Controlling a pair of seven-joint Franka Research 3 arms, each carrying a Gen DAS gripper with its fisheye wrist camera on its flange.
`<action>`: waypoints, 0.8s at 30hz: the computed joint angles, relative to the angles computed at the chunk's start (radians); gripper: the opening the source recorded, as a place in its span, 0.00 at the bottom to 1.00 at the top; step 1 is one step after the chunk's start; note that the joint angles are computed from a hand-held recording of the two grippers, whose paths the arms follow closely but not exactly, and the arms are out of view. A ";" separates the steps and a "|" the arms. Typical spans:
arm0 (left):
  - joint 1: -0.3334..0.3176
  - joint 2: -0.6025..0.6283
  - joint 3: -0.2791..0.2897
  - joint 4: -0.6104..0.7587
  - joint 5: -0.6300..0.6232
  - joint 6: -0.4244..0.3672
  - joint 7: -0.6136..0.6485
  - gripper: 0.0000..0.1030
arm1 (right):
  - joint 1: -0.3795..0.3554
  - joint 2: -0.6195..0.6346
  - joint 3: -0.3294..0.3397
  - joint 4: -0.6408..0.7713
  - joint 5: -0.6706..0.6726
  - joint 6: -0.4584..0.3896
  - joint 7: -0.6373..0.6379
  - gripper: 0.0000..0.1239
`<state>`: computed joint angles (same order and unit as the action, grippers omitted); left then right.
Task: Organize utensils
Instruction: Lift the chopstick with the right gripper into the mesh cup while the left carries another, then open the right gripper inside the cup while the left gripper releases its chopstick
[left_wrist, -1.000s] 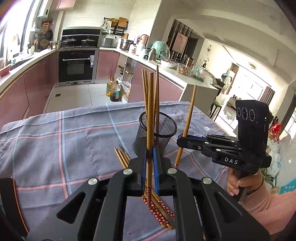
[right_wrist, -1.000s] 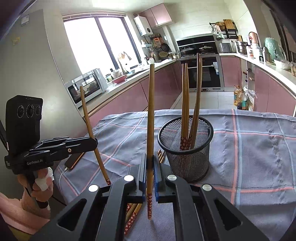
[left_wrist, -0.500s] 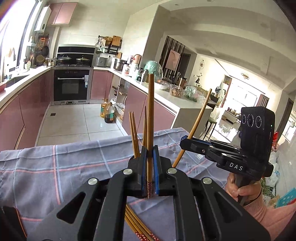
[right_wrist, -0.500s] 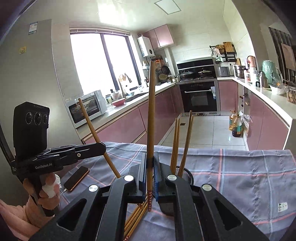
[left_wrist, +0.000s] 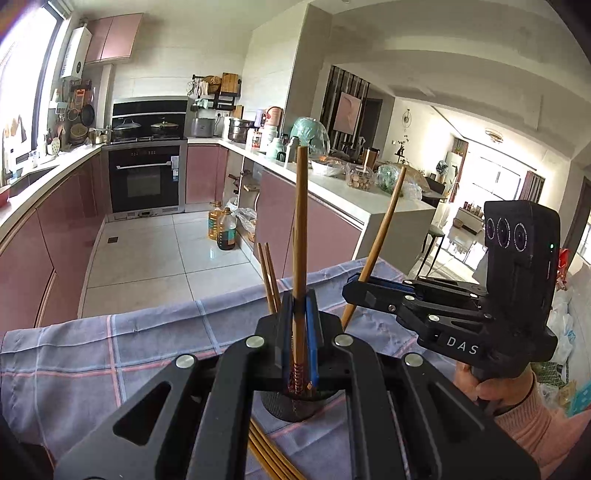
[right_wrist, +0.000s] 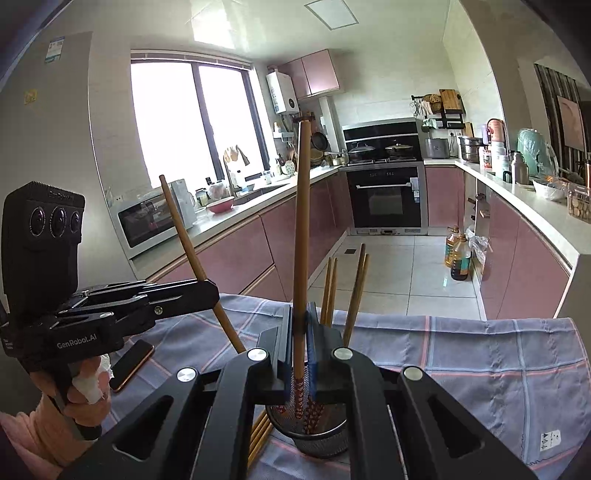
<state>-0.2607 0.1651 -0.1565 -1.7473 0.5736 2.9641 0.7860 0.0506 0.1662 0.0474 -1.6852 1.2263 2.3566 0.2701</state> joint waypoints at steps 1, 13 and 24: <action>0.009 0.006 -0.014 0.003 -0.031 -0.014 0.034 0.07 | 0.002 0.003 -0.001 0.000 -0.015 -0.001 0.010 0.05; 0.031 0.102 -0.061 0.085 -0.267 -0.163 0.301 0.07 | 0.025 0.077 0.014 0.045 -0.244 0.007 0.183 0.05; 0.019 0.177 -0.038 0.175 -0.301 -0.199 0.312 0.08 | 0.009 0.124 0.040 0.093 -0.274 0.028 0.247 0.07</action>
<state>-0.2412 0.3418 -0.1946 -1.5725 0.2730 2.7656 1.0978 0.0592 0.2905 0.0872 -1.5920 0.9528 2.3848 0.5167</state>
